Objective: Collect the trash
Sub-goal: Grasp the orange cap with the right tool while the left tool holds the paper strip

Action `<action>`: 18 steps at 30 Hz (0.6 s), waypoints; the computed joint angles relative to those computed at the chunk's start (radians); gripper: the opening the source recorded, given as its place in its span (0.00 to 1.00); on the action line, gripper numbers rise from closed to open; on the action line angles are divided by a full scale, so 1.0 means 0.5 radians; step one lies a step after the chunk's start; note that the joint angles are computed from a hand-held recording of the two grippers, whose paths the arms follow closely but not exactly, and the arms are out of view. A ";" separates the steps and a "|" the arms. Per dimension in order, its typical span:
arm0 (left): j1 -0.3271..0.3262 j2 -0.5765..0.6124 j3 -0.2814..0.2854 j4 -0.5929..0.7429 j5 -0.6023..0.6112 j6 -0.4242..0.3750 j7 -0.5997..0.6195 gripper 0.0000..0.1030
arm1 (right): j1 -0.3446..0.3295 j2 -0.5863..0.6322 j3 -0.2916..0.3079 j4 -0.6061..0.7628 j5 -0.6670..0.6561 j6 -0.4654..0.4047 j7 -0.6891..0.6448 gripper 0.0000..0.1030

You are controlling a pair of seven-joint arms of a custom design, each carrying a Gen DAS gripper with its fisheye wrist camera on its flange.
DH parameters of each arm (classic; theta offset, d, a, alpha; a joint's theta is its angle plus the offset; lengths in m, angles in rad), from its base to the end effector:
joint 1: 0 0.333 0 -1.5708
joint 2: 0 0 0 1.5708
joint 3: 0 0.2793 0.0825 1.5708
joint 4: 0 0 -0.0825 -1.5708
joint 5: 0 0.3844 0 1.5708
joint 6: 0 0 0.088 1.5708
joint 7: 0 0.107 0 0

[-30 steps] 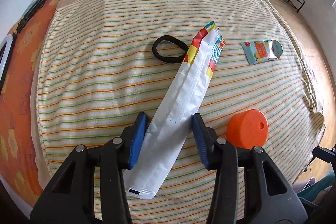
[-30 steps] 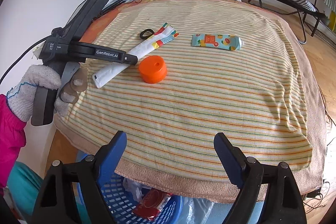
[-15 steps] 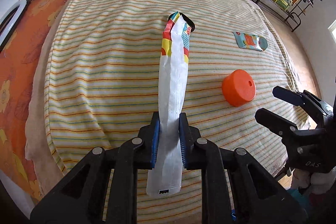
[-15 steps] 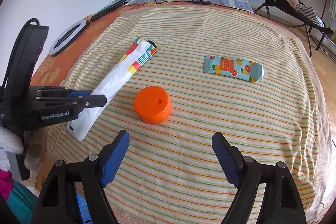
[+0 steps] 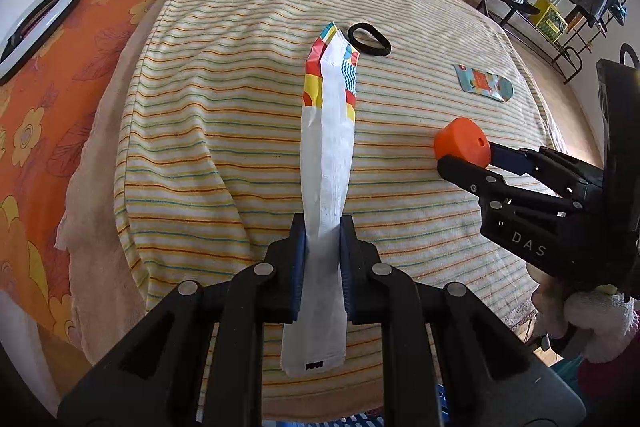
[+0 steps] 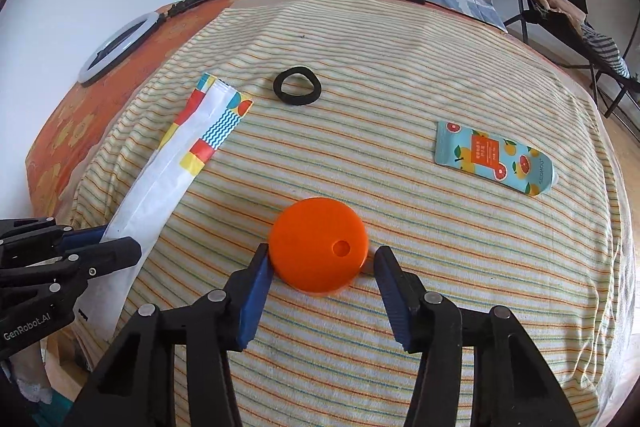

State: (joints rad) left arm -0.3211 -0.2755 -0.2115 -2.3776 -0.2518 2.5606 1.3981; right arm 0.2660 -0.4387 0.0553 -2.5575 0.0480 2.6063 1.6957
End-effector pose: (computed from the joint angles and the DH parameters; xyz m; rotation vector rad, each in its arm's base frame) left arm 0.4343 -0.2543 0.4403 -1.9036 2.2964 -0.7073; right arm 0.4321 0.1428 0.4374 -2.0597 1.7507 -0.3468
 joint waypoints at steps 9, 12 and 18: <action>-0.026 -0.148 0.012 -0.101 -0.046 0.006 -0.025 0.12 | -0.016 -0.152 0.036 -0.073 -0.090 -0.013 0.047 0.46; -0.056 -0.228 0.019 -0.150 -0.079 -0.007 -0.033 0.12 | -0.001 -0.255 0.003 -0.125 -0.050 -0.039 0.040 0.46; -0.137 -0.453 0.031 -0.285 -0.124 -0.068 -0.034 0.12 | 0.023 -0.543 -0.056 -0.265 0.055 -0.138 -0.007 0.46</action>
